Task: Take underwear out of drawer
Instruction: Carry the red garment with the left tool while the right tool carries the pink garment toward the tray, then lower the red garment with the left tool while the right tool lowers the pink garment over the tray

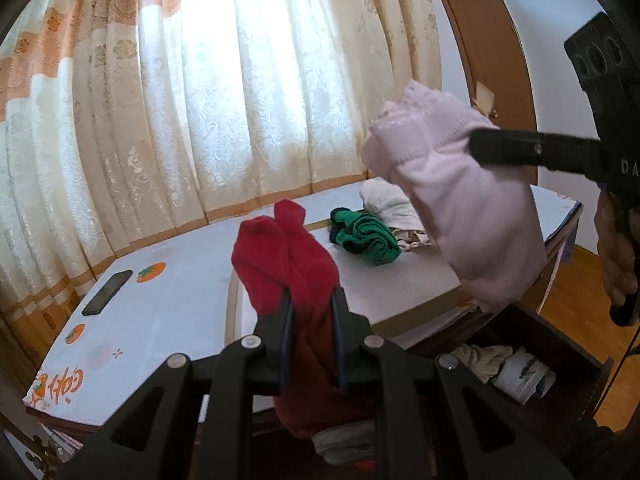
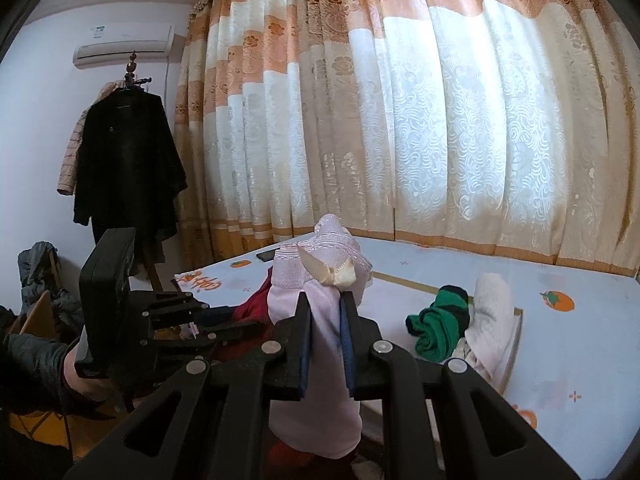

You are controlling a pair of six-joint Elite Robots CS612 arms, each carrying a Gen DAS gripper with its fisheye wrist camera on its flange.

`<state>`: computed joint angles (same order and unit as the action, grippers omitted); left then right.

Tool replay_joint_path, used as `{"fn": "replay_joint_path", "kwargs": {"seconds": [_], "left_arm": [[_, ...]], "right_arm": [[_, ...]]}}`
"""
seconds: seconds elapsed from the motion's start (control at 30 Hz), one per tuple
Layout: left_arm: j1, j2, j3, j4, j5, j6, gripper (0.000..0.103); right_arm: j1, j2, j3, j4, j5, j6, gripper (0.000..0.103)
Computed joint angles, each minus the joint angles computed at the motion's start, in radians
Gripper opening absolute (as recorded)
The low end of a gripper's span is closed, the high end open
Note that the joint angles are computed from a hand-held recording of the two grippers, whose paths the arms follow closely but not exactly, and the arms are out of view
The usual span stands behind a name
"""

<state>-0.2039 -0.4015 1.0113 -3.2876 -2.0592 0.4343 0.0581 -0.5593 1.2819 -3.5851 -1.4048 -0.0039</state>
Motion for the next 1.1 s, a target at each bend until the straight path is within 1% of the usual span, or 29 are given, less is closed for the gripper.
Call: {"fn": "replay_joint_path", "kwargs": {"seconds": [0.27, 0.47, 0.57, 0.7, 0.8, 0.93, 1.1], "left_arm": [[-0.006, 0.035, -0.118, 0.132, 0.015, 0.031, 0.015], [-0.011, 0.063, -0.196, 0.217, 0.022, 0.046, 0.015], [-0.014, 0.08, -0.238, 0.245, 0.032, 0.055, 0.015], [-0.02, 0.104, -0.303, 0.302, 0.032, 0.065, 0.015], [-0.027, 0.122, -0.346, 0.333, 0.05, 0.082, 0.015], [-0.034, 0.154, -0.421, 0.403, 0.069, 0.088, 0.015], [-0.038, 0.205, -0.54, 0.504, 0.082, 0.085, 0.015]], "right_arm": [[-0.01, 0.034, -0.112, 0.104, -0.014, 0.003, 0.015], [-0.015, 0.066, -0.197, 0.18, -0.021, 0.011, 0.015], [-0.016, 0.081, -0.237, 0.212, -0.028, 0.013, 0.015], [-0.02, 0.103, -0.29, 0.261, -0.028, 0.042, 0.015], [-0.022, 0.123, -0.333, 0.295, -0.035, 0.054, 0.015], [-0.024, 0.151, -0.396, 0.343, -0.048, 0.067, 0.015], [-0.027, 0.191, -0.486, 0.436, -0.066, 0.085, 0.015]]}}
